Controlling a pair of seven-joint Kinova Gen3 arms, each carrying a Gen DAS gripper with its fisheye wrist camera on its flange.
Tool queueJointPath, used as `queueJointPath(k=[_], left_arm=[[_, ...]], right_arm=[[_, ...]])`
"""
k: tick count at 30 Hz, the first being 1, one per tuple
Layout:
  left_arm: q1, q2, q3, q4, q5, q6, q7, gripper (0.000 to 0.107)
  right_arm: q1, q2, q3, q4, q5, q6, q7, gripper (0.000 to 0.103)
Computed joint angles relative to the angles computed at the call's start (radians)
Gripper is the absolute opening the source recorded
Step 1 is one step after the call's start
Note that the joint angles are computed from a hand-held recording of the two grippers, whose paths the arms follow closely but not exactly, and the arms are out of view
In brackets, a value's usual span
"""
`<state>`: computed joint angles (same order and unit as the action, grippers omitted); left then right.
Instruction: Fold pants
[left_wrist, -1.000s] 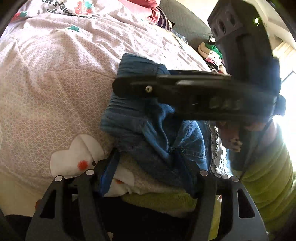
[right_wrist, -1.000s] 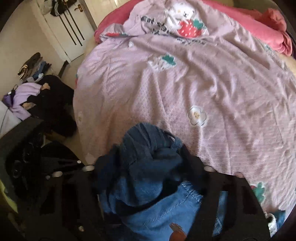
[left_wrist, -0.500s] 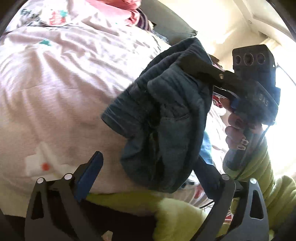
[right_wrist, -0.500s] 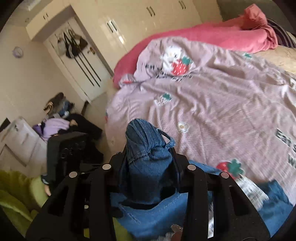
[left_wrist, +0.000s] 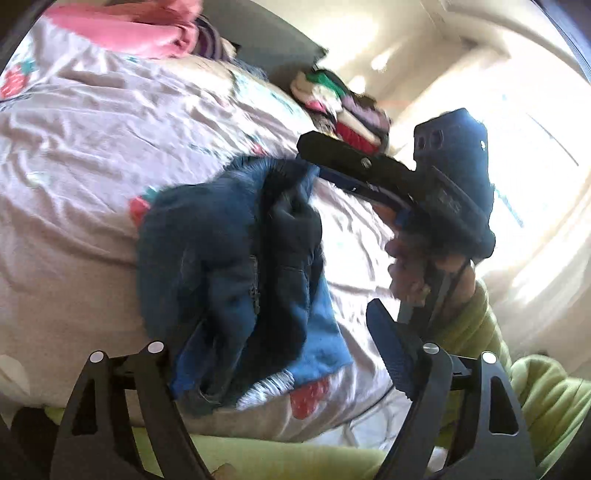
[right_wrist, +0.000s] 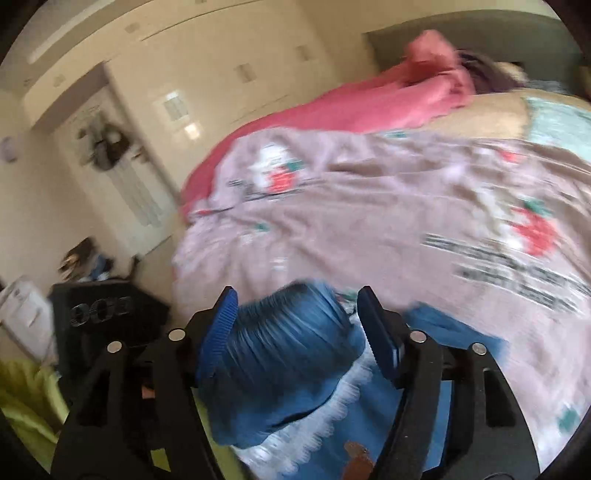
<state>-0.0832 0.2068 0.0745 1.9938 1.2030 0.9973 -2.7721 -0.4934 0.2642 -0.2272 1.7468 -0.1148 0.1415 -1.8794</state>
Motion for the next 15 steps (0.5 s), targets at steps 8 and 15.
queueJointPath(k=[8, 15], left_arm=[[0.093, 0.019, 0.043, -0.015, -0.17, -0.118, 0.09, 0.09], [0.107, 0.015, 0.071, -0.023, -0.219, -0.158, 0.112, 0.091]], right_arm=[[-0.348, -0.032, 0.355, 0.082, 0.23, 0.056, -0.325, 0.071], [-0.543, 0.073, 0.525, -0.005, 0.446, 0.308, -0.568, 0.072]])
